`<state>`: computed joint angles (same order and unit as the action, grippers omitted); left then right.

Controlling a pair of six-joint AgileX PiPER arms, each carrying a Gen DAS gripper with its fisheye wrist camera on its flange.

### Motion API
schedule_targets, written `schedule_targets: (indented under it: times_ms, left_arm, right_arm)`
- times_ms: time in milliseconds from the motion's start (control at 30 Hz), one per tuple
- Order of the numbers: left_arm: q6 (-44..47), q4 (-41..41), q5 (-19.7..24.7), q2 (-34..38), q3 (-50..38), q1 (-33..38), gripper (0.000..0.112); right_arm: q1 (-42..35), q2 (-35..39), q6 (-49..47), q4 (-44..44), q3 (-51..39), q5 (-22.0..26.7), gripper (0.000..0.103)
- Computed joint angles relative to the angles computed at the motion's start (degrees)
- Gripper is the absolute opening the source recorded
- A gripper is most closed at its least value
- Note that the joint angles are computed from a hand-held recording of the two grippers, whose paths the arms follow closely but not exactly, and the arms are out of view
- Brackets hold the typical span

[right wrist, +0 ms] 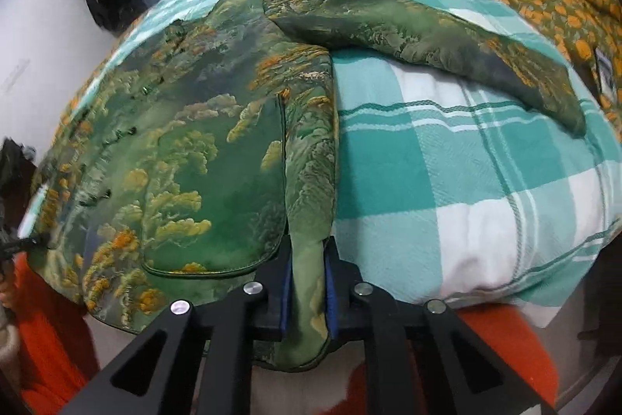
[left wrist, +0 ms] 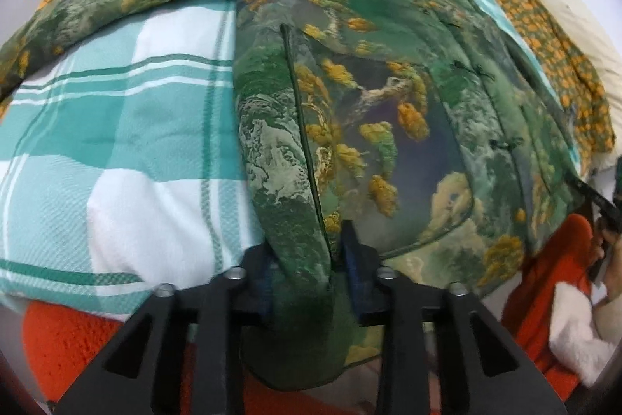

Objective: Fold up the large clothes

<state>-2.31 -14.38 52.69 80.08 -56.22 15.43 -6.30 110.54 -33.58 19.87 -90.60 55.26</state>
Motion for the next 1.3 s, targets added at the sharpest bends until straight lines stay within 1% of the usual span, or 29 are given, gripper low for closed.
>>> schedule_targets:
  times_ms: [33, 100, 133, 200, 233, 267, 300, 333, 367, 433, 500, 567, 633, 667, 700, 733, 800, 900, 1000, 1100, 1200, 1300]
  left_arm:
    - [-1.75, 1.33, 0.21, 0.12, -0.87, -0.37, 0.046]
    - [-4.21, 3.99, 0.54, -1.72, -2.07, -0.8, 0.062]
    - [-4.8, 4.66, 0.81, -2.99, -2.55, -0.93, 0.065]
    - [-7.87, 7.92, 0.96, -6.21, -3.37, -2.3, 0.081]
    - [-10.11, 10.87, 0.9, -8.25, -4.2, -3.58, 0.086]
    - [-12.53, 13.75, 0.68, -9.46, -5.05, -5.35, 0.092]
    - [-15.21, 16.76, 0.5, -10.06, -6.26, -7.57, 0.096]
    - [-16.96, 18.81, 0.43, -10.32, -7.46, -9.21, 0.097]
    - [-18.78, 20.44, 0.21, -10.41, -8.12, -10.83, 0.099]
    - [-21.92, 22.65, -0.82, -8.41, -11.25, -13.64, 0.099]
    - [-22.54, 21.52, -3.05, -6.38, -12.56, -14.88, 0.1]
    - [-25.5, 22.84, -4.63, -3.73, -13.38, -17.13, 0.1]
    - [-28.61, 24.8, -7.6, 0.86, -14.46, -19.28, 0.1]
    - [-30.09, 25.98, -8.68, 2.22, -14.47, -20.18, 0.1]
    - [-31.83, 27.38, -10.25, 5.08, -14.81, -20.95, 0.1]
    - [-33.24, 28.34, -10.52, 5.94, -14.62, -21.81, 0.1]
    - [-34.91, 29.65, -11.66, 10.91, -15.27, -22.65, 0.1]
    - [-37.01, 31.43, -11.35, 15.93, -15.65, -24.03, 0.1]
    - [-37.2, 31.12, -9.61, 19.59, -15.92, -24.83, 0.1]
    - [-39.67, 34.39, -9.85, 19.73, -14.71, -26.14, 0.103]
    - [-39.27, 34.35, -8.53, 20.14, -15.46, -26.28, 0.103]
    - [-39.55, 34.5, -8.06, 20.35, -15.6, -26.49, 0.103]
  right_arm:
    - [0.45, 0.14, 1.51, -1.21, -0.36, -0.78, 0.021]
    - [0.68, 0.07, 4.12, -1.67, -0.93, -1.78, 0.035]
    - [0.84, -0.74, 4.9, -1.05, -0.53, -2.89, 0.045]
    - [0.99, -3.88, 4.77, -0.56, 2.39, -6.29, 0.052]
    - [1.15, -5.72, 4.65, -0.81, 4.27, -7.95, 0.054]
    - [1.4, -7.44, 4.71, -1.27, 5.87, -9.83, 0.054]
    - [1.64, -9.04, 4.72, -1.32, 7.34, -11.69, 0.057]
    - [1.8, -10.37, 4.6, -0.81, 8.6, -13.04, 0.062]
    - [1.84, -12.13, 4.07, 0.12, 10.68, -14.18, 0.064]
    - [2.49, -13.3, 3.63, 1.79, 11.95, -15.13, 0.064]
    - [3.08, -14.17, 2.61, 3.14, 13.49, -15.73, 0.064]
    - [4.1, -14.5, 1.64, 4.39, 14.89, -16.88, 0.064]
    - [6.17, -14.0, 3.36, 2.85, 15.35, -18.34, 0.064]
    - [6.32, -14.82, 2.7, 3.41, 16.56, -18.89, 0.064]
    - [6.74, -14.83, 1.98, 4.19, 16.92, -19.59, 0.064]
    - [7.29, -14.93, 1.37, 4.58, 17.5, -20.58, 0.064]
    - [8.56, -14.88, 1.85, 3.56, 18.23, -22.12, 0.064]
    - [10.42, -13.77, 1.81, 2.22, 19.29, -23.66, 0.064]
    - [12.32, -12.61, 3.66, -1.61, 20.73, -25.04, 0.064]
    - [13.91, -11.03, 6.74, -6.81, 21.3, -24.86, 0.064]
    - [14.6, -9.39, 9.32, -9.76, 20.17, -23.05, 0.064]
    - [15.15, -8.84, 11.0, -11.66, 19.71, -22.71, 0.064]
